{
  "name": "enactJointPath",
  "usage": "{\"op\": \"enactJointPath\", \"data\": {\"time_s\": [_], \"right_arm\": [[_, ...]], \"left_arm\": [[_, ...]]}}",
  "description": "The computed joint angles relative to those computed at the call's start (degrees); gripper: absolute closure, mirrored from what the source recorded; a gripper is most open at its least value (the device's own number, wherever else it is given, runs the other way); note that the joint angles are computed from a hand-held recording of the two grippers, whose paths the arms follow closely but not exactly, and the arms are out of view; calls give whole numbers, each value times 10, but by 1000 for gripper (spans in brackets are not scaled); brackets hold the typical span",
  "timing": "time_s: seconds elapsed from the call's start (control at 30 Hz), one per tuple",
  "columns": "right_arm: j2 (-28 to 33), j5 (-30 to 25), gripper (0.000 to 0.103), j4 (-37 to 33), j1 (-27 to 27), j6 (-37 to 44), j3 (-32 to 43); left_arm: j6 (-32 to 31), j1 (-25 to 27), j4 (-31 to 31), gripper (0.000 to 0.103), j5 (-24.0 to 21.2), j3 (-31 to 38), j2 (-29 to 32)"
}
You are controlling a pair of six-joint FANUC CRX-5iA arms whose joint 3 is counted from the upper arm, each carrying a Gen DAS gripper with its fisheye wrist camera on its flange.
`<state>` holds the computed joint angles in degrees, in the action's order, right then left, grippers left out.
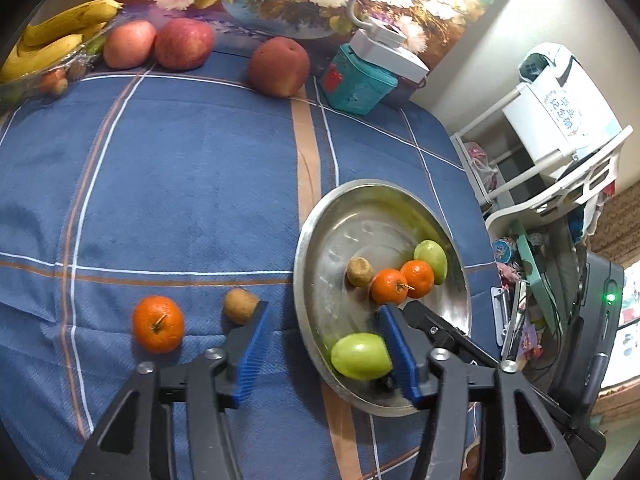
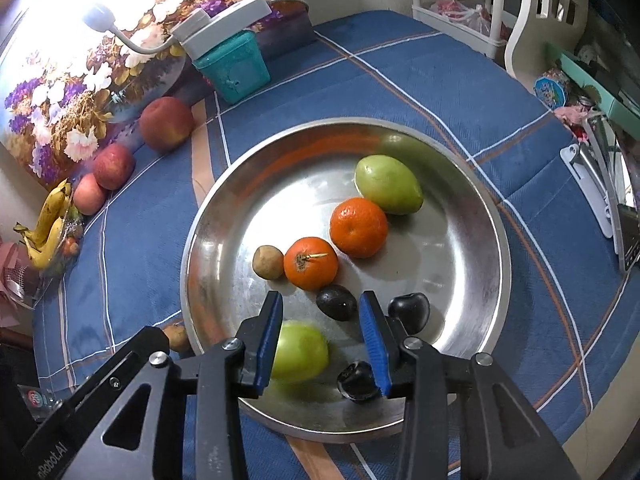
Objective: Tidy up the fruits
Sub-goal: 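Carry the plum and guava over the steel plate and release them, then withdraw both grippers from the plate toward the orange and kiwi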
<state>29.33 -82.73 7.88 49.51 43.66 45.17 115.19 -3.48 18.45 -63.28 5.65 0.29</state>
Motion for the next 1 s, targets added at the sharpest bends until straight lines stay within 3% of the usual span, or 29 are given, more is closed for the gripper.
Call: {"op": "enactJointPath", "data": {"time_s": [0.07,0.17,0.3,0.47,0.5,0.77,1.0], "right_arm": [[2,0,58,6,3,7,3],[4,4,32,14,7,17,4],[16,-3,25,29,14,36,14],[24,-11,23,38,22,53,20],[26,-12,19,39,24,57,22],[47,-16,16,46,51,109,49],[52,-6,16,56,78,148,58]], "left_arm": [[13,0,-11,28,-9,7,3],[44,-1,-53,18,-41,31,8],[91,-2,-119,10,-103,69,19],[137,2,-186,4,-165,94,20],[142,4,-196,3,-172,96,18],[146,10,-307,0,-240,128,0],[150,33,-315,0,-244,112,-19]]}}
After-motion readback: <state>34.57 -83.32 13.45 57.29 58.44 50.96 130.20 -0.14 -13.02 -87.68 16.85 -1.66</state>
